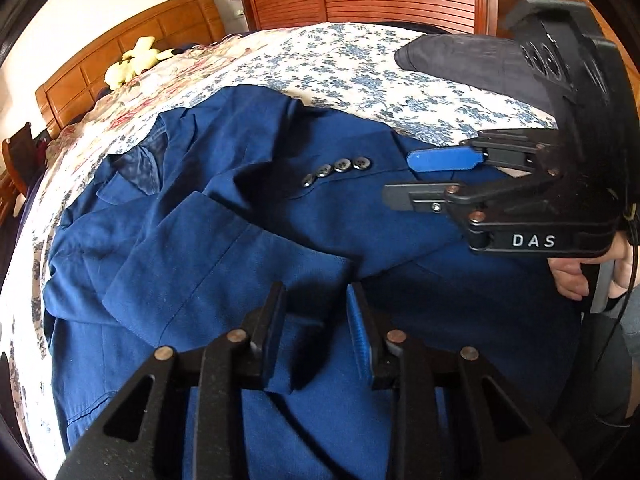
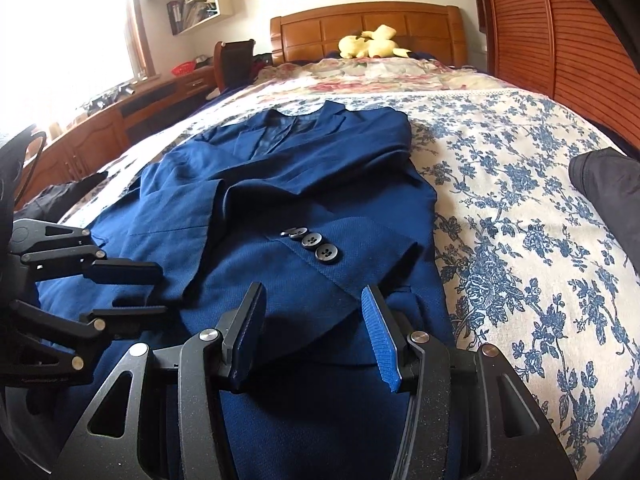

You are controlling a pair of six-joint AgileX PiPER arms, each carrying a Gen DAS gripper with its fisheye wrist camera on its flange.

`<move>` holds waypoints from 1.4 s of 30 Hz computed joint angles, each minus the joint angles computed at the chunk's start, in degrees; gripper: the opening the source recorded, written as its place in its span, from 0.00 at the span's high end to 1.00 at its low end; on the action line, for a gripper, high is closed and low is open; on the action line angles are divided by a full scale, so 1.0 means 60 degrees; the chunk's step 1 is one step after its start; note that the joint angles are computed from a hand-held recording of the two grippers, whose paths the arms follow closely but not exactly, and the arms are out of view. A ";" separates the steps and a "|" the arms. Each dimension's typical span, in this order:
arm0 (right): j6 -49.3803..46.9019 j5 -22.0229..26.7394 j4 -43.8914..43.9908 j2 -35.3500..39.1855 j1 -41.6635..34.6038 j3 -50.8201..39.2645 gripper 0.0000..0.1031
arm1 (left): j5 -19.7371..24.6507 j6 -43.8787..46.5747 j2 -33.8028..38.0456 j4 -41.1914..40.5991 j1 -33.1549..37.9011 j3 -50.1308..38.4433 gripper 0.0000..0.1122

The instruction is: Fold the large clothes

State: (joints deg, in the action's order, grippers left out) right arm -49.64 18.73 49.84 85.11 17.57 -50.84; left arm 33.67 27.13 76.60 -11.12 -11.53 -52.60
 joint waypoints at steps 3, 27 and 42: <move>0.0001 0.0014 0.0004 -0.0006 -0.0003 0.0008 0.51 | 0.0039 0.0230 -0.0275 -0.0390 0.0295 0.0045 0.95; -0.0037 -0.0090 0.0032 -0.0011 0.0155 0.0068 0.51 | 0.1534 0.4493 -0.3098 -0.4120 0.5601 0.1571 0.97; 0.0522 -0.0117 -0.0565 0.0132 0.0205 -0.0068 0.51 | 0.2611 0.5987 -0.3286 -0.4633 0.7307 0.2284 0.96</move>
